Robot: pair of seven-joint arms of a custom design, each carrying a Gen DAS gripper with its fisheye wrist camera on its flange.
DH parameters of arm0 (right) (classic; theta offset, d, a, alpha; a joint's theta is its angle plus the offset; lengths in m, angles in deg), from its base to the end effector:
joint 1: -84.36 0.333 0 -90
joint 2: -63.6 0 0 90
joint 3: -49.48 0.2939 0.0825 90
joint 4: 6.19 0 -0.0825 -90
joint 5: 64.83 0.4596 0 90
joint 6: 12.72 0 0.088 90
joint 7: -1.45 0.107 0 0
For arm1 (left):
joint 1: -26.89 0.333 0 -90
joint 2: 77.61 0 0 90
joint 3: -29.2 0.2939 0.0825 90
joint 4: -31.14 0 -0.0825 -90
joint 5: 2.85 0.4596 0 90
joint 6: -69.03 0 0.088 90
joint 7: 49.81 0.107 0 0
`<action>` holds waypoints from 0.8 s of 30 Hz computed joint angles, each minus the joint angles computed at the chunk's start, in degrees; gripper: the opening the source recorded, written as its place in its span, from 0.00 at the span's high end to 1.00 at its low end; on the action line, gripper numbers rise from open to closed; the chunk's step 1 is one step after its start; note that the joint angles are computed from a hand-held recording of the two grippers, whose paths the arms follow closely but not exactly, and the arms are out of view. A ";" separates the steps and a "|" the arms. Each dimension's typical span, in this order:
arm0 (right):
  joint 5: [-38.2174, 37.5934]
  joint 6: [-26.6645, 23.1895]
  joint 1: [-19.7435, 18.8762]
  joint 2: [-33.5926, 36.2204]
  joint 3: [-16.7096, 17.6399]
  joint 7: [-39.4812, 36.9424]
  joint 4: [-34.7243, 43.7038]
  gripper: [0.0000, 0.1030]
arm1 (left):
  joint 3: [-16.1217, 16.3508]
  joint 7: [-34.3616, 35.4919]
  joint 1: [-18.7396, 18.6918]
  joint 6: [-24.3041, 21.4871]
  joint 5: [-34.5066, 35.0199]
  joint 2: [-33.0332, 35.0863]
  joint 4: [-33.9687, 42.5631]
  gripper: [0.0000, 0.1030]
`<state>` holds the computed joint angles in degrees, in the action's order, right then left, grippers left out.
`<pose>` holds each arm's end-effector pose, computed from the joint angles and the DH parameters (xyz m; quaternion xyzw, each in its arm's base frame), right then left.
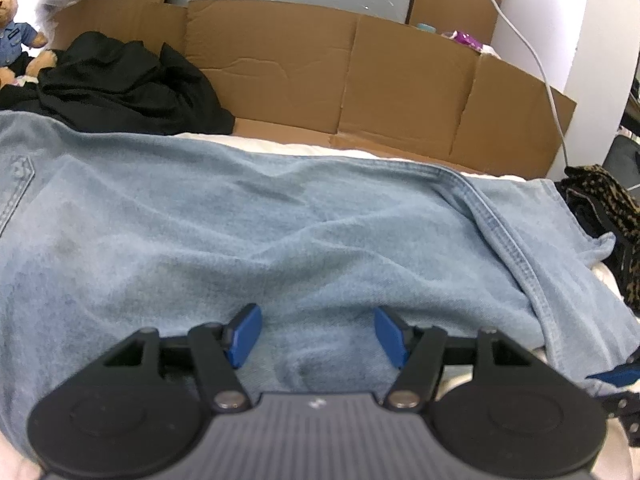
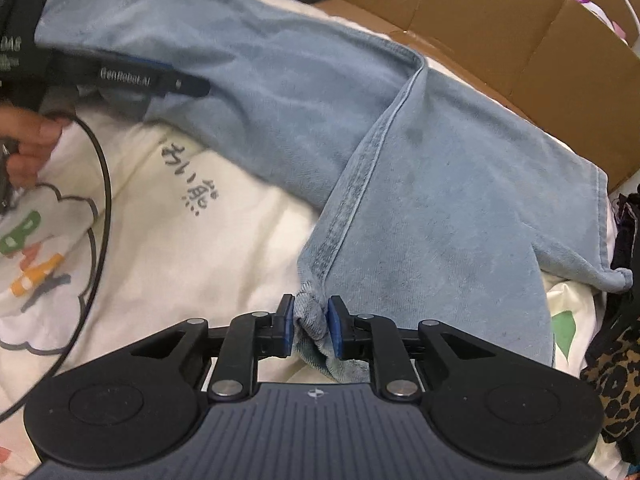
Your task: Fold clothes
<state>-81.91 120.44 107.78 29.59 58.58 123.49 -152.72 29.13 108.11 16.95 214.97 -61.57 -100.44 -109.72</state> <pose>0.4098 0.2523 0.4517 -0.7406 0.6280 -0.2027 0.1268 0.5252 -0.0814 0.4339 -0.4151 0.8067 -0.4082 0.1014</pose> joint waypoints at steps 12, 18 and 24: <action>-10.31 -6.00 -4.19 -7.28 1.29 -8.11 1.80 0.90 | 0.20 -1.90 0.75 -2.12 1.70 -0.63 0.16 0.36; -18.32 -7.97 -9.91 -8.88 0.90 -13.19 3.21 0.90 | 0.42 -1.46 0.60 -2.06 1.57 -0.82 -0.01 0.36; -24.19 -7.33 -14.91 -7.92 0.00 -17.38 4.62 0.90 | 0.53 -1.21 0.43 -1.74 0.14 -0.57 0.00 0.36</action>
<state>-106.10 113.11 92.87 21.68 58.57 106.10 -148.11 29.66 106.90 17.38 213.24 -61.43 -101.01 -109.73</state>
